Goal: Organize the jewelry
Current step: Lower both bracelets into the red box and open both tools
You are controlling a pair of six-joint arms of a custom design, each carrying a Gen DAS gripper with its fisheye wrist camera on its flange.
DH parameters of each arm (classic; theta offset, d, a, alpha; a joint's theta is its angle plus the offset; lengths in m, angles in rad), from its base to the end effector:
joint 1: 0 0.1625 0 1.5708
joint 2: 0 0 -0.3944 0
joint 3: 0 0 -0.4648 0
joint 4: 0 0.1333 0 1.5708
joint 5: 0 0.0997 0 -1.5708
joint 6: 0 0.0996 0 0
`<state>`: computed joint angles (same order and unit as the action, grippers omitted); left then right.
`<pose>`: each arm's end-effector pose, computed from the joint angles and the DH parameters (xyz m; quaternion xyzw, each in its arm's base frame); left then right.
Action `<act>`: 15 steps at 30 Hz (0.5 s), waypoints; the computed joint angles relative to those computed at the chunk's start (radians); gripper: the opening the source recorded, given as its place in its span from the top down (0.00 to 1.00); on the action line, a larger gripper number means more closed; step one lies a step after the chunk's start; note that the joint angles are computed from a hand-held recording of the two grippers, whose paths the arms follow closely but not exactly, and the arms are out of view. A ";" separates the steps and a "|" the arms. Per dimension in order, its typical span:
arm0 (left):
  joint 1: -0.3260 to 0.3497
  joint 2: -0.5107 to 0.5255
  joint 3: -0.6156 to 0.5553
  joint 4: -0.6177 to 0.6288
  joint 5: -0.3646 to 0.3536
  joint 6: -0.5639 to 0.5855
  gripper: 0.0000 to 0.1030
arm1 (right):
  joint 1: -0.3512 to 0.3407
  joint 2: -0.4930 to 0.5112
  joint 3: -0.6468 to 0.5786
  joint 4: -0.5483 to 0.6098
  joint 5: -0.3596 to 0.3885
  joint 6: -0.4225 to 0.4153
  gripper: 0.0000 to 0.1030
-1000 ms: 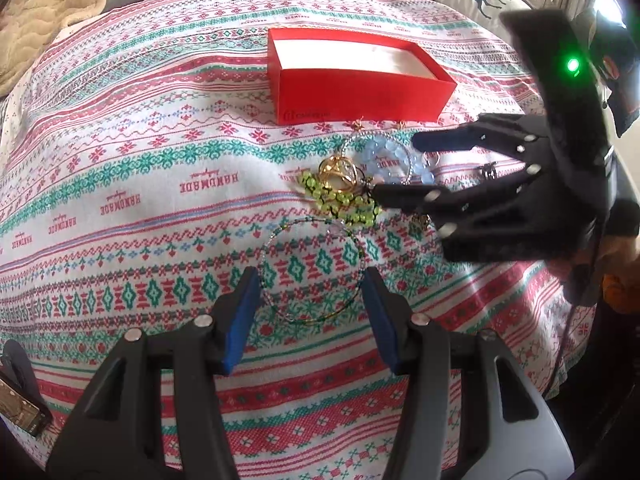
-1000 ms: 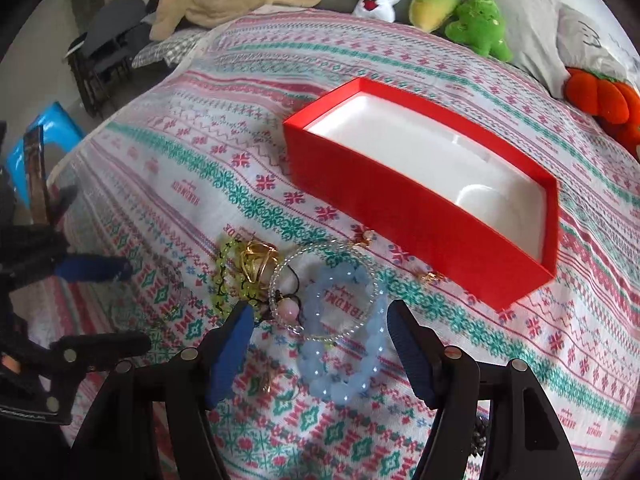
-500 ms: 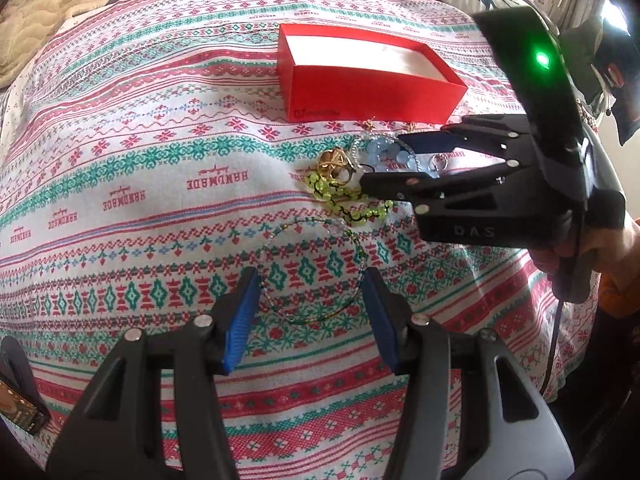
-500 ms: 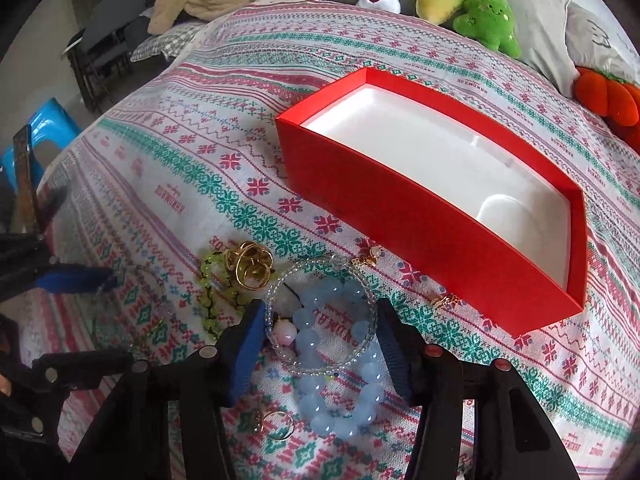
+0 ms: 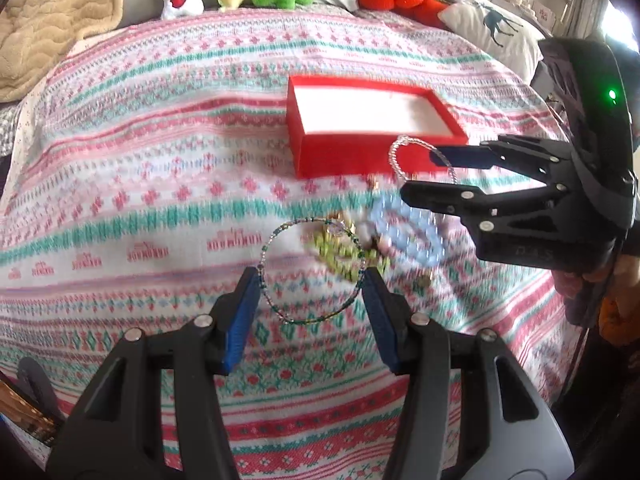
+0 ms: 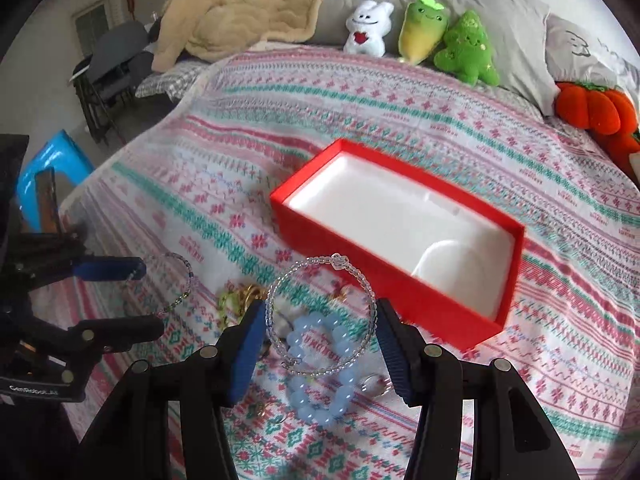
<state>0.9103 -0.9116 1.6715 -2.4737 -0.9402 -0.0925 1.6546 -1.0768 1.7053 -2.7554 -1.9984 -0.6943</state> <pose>-0.2708 -0.6616 0.0887 0.2444 0.9165 -0.1769 0.2627 0.1499 -0.6854 0.2121 0.3025 -0.8916 0.1945 0.2752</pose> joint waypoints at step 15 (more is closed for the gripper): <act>0.013 0.248 -0.297 -0.089 -0.013 0.201 0.47 | -0.054 0.029 -0.134 0.047 0.047 0.030 0.46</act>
<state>0.9237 -0.6636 1.3743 -2.5630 -0.9531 0.1086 1.6007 -1.0476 1.5713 -2.7084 -1.9519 -0.6648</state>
